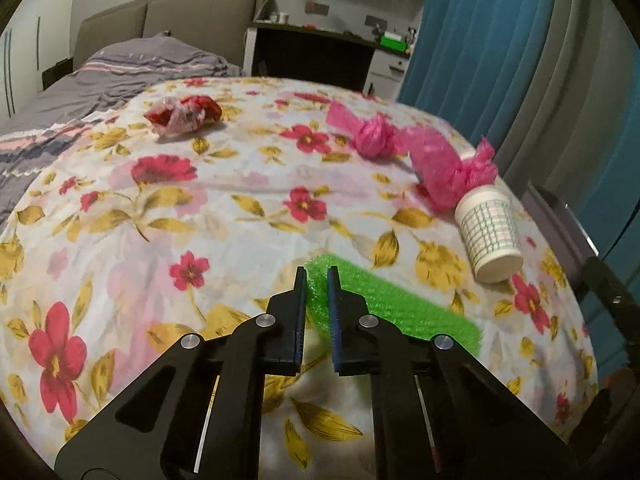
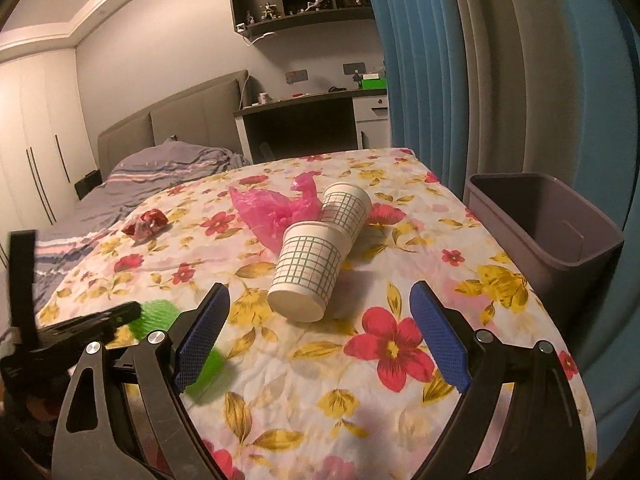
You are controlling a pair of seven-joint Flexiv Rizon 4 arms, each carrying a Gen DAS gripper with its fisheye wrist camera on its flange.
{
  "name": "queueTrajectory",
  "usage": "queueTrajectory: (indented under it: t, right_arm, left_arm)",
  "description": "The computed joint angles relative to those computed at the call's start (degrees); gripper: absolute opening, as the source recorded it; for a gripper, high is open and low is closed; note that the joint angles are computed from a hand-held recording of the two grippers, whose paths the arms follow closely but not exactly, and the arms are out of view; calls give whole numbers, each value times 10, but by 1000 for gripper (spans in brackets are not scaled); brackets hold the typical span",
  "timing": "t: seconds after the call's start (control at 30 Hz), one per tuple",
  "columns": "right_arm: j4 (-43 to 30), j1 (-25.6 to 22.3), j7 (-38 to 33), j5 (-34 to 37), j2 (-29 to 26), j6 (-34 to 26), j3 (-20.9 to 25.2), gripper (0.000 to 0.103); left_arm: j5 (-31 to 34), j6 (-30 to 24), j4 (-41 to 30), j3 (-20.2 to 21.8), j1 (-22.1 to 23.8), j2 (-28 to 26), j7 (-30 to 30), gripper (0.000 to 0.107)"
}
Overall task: Collect trash
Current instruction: 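Grasp the green foam net with the left tool while the right tool grasps a white grid cup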
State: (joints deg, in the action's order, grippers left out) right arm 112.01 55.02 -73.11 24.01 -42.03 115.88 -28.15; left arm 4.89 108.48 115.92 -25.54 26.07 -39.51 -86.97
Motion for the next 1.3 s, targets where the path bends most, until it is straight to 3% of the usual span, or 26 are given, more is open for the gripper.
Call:
queueTrajectory:
  t: [0.43, 0.7, 0.93, 1.03, 1.13, 1.3]
  right_arm:
    - [-41, -22, 44, -39, -22, -34, 1, 88]
    - [-89, -54, 103, -110, -49, -90, 8, 88]
    - [-109, -90, 158, -179, -55, -137, 31, 75]
    - [-110, -122, 174, -209, -49, -144, 64, 69]
    - [-102, -132, 186, -231, -43, -143, 74, 53]
    - [-77, -148, 185, -243, -27, -113, 94, 52]
  left_arm:
    - [33, 39, 3, -30, 63, 12, -55, 9]
    - [46, 57, -15, 5, 36, 20, -86, 9]
    - [60, 50, -31, 1, 35, 14, -92, 9]
    - [63, 46, -34, -5, 38, 9, -91, 9]
    - [64, 46, -33, -10, 41, 8, -90, 9]
    - [64, 49, -30, -9, 39, 11, -91, 9]
